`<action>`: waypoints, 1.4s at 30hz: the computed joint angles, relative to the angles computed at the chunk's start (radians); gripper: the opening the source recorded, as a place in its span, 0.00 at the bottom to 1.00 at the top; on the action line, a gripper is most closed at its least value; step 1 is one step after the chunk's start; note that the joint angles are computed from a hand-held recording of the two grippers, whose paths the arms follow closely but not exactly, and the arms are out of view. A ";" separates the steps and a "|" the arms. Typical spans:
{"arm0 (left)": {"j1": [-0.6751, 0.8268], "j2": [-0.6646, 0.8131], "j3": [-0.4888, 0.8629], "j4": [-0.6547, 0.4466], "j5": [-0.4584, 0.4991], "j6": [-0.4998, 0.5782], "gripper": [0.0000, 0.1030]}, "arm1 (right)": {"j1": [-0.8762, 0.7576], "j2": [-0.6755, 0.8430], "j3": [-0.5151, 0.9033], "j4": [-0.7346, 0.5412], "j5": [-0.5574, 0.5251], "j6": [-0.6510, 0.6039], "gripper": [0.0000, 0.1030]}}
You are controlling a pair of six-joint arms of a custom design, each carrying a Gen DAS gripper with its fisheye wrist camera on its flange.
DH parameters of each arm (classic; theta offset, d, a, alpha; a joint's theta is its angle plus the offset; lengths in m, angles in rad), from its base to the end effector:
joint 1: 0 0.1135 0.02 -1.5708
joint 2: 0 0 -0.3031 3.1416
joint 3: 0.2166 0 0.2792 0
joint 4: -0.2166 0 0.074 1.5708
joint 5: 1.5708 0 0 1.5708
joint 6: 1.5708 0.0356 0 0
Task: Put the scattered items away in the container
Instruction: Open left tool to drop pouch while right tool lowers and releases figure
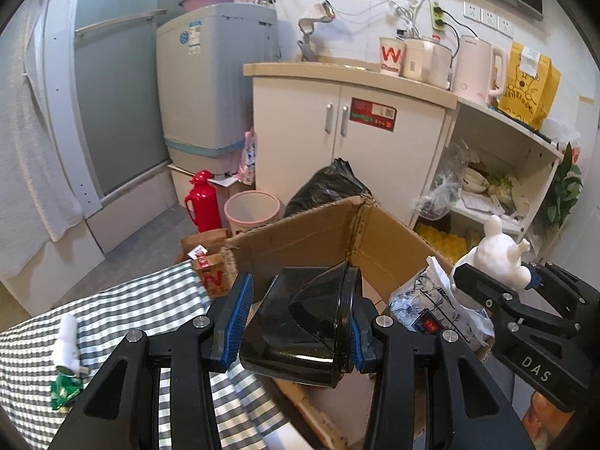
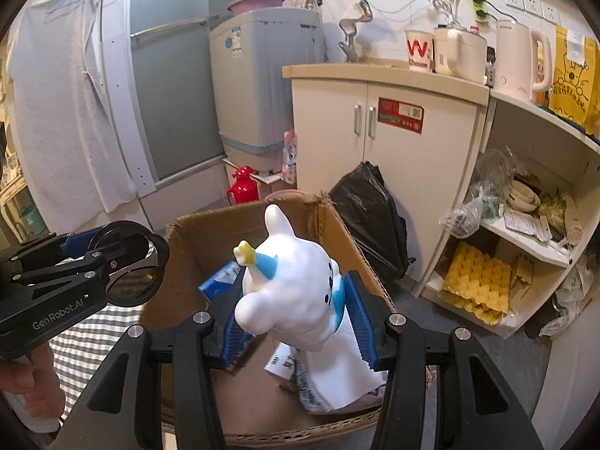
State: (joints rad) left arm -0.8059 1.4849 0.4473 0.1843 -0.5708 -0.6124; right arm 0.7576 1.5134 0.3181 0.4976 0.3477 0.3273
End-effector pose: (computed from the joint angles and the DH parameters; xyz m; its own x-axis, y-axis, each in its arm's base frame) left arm 0.1888 -0.1689 0.1328 -0.6345 -0.0375 -0.7720 -0.0044 0.9990 -0.0448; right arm 0.1833 0.1567 0.1154 -0.5887 -0.1408 -0.7960 -0.2821 0.9586 0.0391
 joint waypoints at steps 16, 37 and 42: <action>0.077 0.287 0.141 0.089 0.149 0.067 0.44 | -0.132 0.250 0.082 0.070 -0.132 -0.072 0.47; 0.114 0.439 0.229 0.021 0.231 0.067 0.44 | -0.125 0.337 0.169 -0.030 -0.135 -0.079 0.48; 0.113 0.438 0.228 0.021 0.240 0.065 0.45 | -0.122 0.318 0.151 -0.009 -0.128 -0.075 0.48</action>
